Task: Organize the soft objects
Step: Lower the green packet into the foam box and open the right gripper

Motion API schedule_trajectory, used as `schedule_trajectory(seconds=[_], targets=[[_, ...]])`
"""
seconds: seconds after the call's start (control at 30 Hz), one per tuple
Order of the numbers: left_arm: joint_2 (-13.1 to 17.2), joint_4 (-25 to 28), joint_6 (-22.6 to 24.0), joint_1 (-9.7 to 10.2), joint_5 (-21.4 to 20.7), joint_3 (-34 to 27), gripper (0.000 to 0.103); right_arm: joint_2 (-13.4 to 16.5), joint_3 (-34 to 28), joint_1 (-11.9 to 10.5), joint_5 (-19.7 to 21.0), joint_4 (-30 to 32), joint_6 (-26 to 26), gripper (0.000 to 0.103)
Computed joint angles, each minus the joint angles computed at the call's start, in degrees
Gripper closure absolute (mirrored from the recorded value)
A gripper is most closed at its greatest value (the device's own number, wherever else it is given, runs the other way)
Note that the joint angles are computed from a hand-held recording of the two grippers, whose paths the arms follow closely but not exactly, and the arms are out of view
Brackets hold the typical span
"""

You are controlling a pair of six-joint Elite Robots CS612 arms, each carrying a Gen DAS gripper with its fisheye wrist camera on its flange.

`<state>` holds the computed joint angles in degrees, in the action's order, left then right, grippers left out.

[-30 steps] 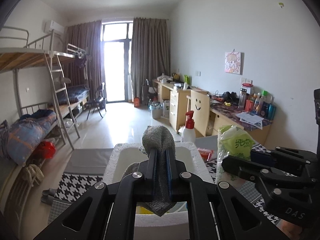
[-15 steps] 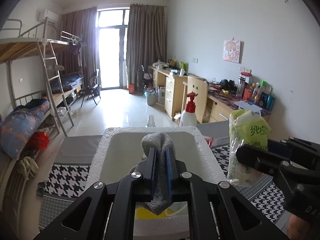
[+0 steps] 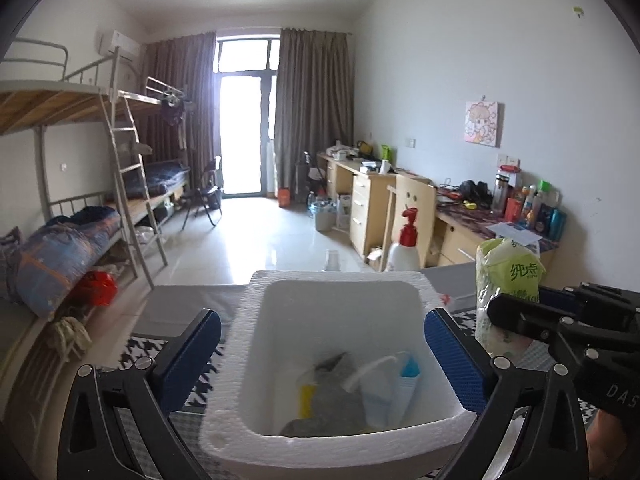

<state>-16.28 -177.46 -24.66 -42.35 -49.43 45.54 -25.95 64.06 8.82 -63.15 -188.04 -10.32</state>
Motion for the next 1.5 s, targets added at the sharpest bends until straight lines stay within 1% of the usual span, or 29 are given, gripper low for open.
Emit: schedule_trajectory(seconds=[0.17,0.43,0.57,0.77,0.87,0.97,1.07,1.1,1.2,1.33,1.5], targets=[[-0.93,-1.22,-1.58,0.09,1.96,2.13,0.001,0.33,-1.0,0.2,0.2,0.69,-0.61,0.076],[-2.03,-2.46,-2.32,-0.05,4.44,4.58,0.001,0.54,-1.8,0.45,0.97,1.8,-1.94,0.076],[-2.71,-4.23,-2.9,0.0,4.66,6.34,0.001,0.83,-2.58,0.64,1.07,2.54,-2.23,0.076],[-3.02,-4.93,-3.15,-0.41,8.1,7.93,0.001,1.29,-3.57,0.95,1.64,3.5,-2.62,0.076],[-3.45,-4.56,-3.88,-0.47,8.79,8.9,0.001,1.59,-4.35,1.26,1.43,4.77,-3.17,0.076],[-3.84,-5.46,-4.39,-0.43,9.43,9.98,0.001,1.87,-5.12,1.48,1.63,5.9,-3.42,0.076],[-4.51,-5.5,-4.73,-0.37,9.18,11.24,0.001,2.12,-5.64,1.72,2.22,6.34,-3.66,0.076],[-4.63,-5.56,-4.87,-0.42,9.72,11.53,0.001,2.2,-5.86,1.8,2.39,6.7,-3.7,0.076],[-4.74,-6.77,-4.79,-0.5,10.06,12.0,0.001,2.42,-6.52,2.06,2.43,7.9,-4.36,0.076],[-5.02,-5.8,-5.09,-0.61,10.91,12.52,0.001,2.69,-7.09,2.33,2.62,9.43,-4.91,0.076],[-4.99,-6.44,-5.2,-0.76,11.01,12.67,0.001,3.28,-8.47,2.53,2.23,11.79,-4.72,0.075]])
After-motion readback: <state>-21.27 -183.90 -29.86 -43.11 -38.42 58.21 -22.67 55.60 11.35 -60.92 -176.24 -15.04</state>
